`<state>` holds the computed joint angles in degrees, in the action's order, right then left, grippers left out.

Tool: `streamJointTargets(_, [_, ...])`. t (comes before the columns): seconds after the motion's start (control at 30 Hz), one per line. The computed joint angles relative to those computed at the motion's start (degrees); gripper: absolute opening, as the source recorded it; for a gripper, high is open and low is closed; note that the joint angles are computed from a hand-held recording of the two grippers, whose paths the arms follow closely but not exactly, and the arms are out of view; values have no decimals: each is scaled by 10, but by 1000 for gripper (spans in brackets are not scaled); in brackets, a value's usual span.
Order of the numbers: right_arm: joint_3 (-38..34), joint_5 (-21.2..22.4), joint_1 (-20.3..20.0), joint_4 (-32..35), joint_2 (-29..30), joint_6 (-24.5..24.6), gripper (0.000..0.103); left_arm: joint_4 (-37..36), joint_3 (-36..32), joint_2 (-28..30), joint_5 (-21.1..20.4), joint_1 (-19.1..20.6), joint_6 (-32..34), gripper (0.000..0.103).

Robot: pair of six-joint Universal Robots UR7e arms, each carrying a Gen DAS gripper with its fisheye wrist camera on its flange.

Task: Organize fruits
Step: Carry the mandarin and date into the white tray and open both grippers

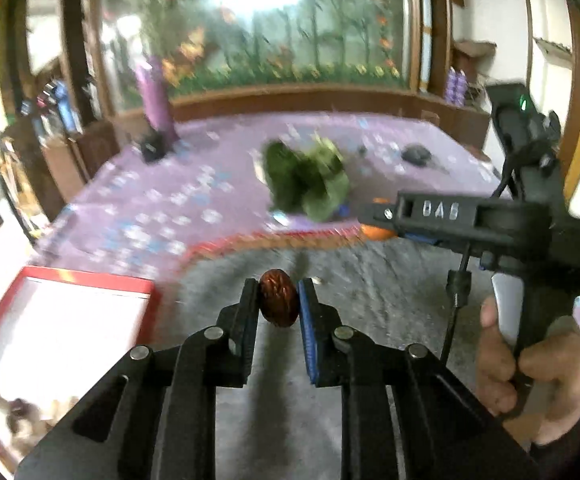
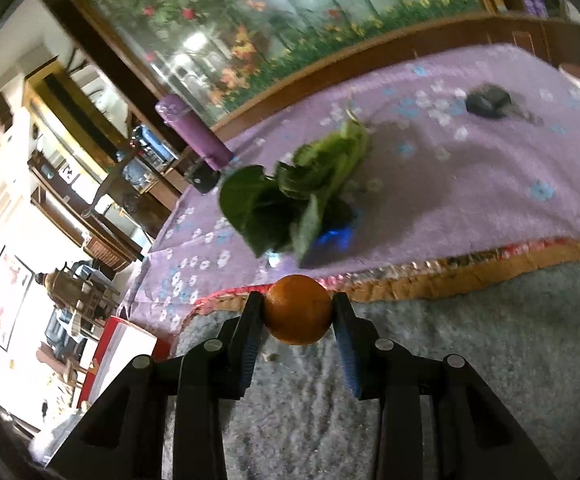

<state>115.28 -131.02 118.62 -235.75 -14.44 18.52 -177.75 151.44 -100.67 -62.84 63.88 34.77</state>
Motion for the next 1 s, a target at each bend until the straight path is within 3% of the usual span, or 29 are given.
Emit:
streamJointTargets(0.13, [-20, -25, 22, -22, 13, -40, 36, -6, 4, -69, 17, -2, 17, 17])
streamJointTargets(0.33, [-41, -49, 53, -30, 25, -64, 36, -15, -14, -114, 10, 29, 53, 17])
streamJointTargets(0.47, [-74, -63, 93, 19, 36, -64, 36, -24, -34, -125, -14, 68, 71, 17])
streamJointTargets(0.7, [-159, -35, 149, 116, 79, -57, 35, -30, -68, -123, -55, 137, 86, 17])
streamJointTargets(1.0, [-267, -6, 188, 242, 131, -51, 35, -40, -122, -88, -107, 232, 89, 17])
